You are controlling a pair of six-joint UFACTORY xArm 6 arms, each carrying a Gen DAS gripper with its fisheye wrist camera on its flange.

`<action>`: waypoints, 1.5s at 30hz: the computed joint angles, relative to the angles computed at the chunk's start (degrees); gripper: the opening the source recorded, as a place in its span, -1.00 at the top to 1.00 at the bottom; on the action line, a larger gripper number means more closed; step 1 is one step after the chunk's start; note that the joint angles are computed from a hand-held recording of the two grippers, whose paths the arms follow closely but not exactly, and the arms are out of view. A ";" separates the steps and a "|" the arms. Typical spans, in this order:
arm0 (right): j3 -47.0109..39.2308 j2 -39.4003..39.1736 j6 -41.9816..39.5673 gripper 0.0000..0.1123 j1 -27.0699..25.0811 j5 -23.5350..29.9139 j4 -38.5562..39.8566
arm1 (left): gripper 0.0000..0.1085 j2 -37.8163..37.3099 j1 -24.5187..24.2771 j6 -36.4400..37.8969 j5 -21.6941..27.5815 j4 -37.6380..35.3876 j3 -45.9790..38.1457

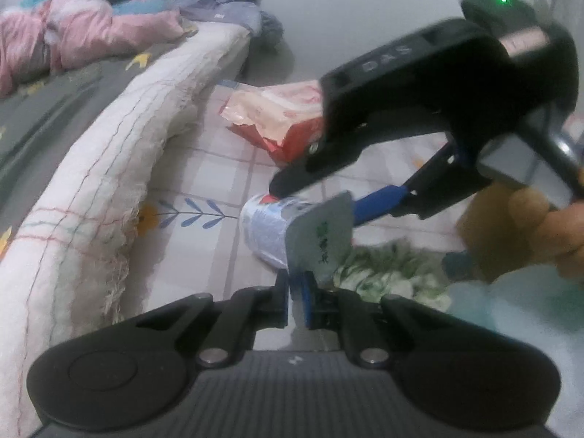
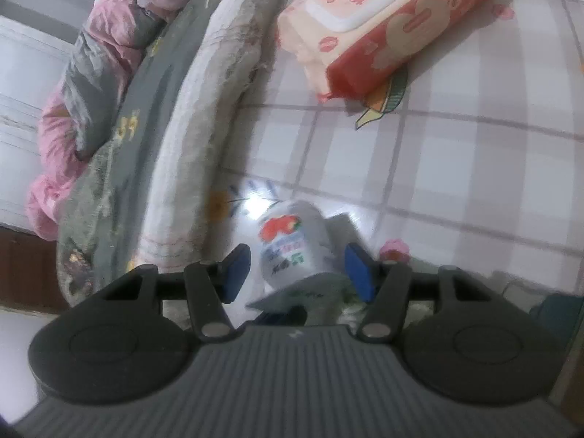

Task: Organize soft objects
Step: 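Move the right gripper to the white cup and grasp it, then carry the white cup into the box and open the right gripper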

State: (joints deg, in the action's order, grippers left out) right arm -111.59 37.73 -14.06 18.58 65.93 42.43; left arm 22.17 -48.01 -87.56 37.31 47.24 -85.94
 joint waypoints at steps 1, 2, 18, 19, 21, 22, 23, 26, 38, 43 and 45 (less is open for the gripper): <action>1.50 -1.31 -0.80 -0.03 -0.30 -0.03 1.35 | 0.83 -0.77 0.41 -0.48 -1.81 -0.92 0.93; 1.41 -1.56 -1.06 -0.03 -0.50 0.43 2.38 | 0.83 -1.17 0.74 -0.81 -2.99 -1.78 1.43; 0.00 -0.31 -0.13 0.12 0.29 -0.57 3.32 | 0.82 -4.86 4.94 -6.74 -9.48 -4.55 6.64; 0.01 -0.52 -0.09 0.12 0.39 -0.72 3.14 | 0.81 -5.24 5.11 -7.40 -10.34 -4.30 7.11; 0.39 -1.08 -0.12 0.12 0.51 -0.98 2.93 | 0.75 -6.01 4.87 -9.04 -10.09 -2.83 7.44; 0.56 -1.36 -0.11 0.13 0.52 -0.78 2.95 | 0.74 -6.20 4.58 -9.18 -9.13 -2.30 7.16; 0.76 -1.60 -0.14 0.14 0.52 -0.55 2.90 | 0.74 -6.36 4.41 -9.10 -8.55 -2.24 6.99; 2.56 -2.97 -0.68 0.16 0.55 -0.57 3.14 | 0.74 -7.04 3.82 -8.63 -6.61 -2.24 6.71; 13.18 -13.71 -4.61 0.18 -1.33 -0.60 8.77 | 0.74 -11.70 -1.29 -8.65 0.37 1.38 5.13; 20.74 -22.45 -7.58 0.17 -4.46 -0.21 12.60 | 0.74 -10.90 -4.70 -5.98 3.69 2.63 -0.23; 24.20 -26.55 -8.50 0.17 -6.33 0.09 13.77 | 0.74 -9.52 -5.98 -4.29 4.01 2.16 -3.43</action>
